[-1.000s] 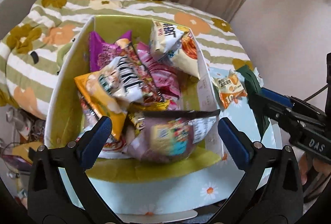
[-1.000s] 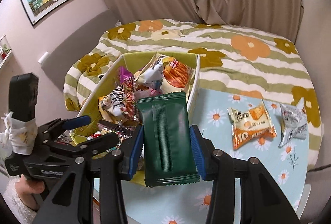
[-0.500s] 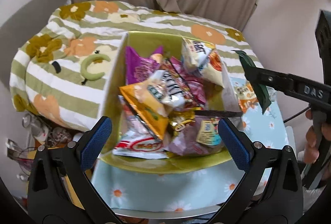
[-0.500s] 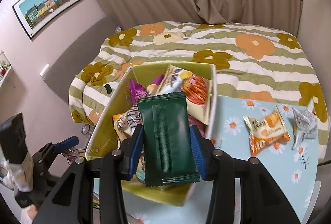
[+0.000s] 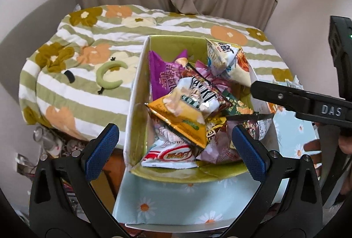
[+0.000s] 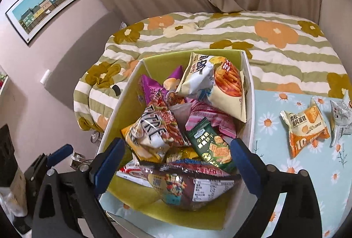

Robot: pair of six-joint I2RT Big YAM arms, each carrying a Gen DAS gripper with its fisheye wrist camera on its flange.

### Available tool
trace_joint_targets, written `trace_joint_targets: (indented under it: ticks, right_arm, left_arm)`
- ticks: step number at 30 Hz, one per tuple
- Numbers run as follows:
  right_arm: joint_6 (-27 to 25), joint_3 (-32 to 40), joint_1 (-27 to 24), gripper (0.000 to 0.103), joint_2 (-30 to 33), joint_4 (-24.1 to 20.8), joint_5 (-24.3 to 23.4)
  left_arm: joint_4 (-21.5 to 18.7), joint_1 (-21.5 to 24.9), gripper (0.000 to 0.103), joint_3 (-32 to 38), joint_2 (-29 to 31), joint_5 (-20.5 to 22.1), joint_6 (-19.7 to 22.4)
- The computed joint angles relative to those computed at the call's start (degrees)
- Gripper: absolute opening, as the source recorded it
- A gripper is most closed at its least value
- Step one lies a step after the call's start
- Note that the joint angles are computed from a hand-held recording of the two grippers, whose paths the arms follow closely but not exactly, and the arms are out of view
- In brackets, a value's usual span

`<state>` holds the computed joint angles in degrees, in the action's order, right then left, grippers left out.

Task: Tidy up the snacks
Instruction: 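Carry both snacks into the green box and open both grippers, then move both tools back over the last two snacks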

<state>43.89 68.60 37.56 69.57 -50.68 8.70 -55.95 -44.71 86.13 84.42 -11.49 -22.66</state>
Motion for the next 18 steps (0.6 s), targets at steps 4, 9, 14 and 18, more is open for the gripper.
trace_joint_targets:
  ticks: [4,9,14,18]
  right_arm:
    - [0.11,0.23,1.55,0.095,-1.12,-1.01,2.14]
    - [0.17,1.10,3.71,0.095,-2.56,-5.31,6.15]
    - [1.67,0.33,6.14,0.095,-6.05,-7.03,11.16]
    - [4.22,-0.40,8.07,0.095,-9.67,-10.65,16.88]
  left_arm:
    - [1.11,-0.01,0.102,-1.38,-1.77,0.01,-0.50]
    - [2.57,-0.26,0.102,-2.62,-3.94,-0.01,-1.17]
    - [3.62,-1.16,0.102,-2.36,-5.09,0.48,-1.88]
    - [3.28,-3.50,0.102,-0.28,-4.36,0.65,-1.16]
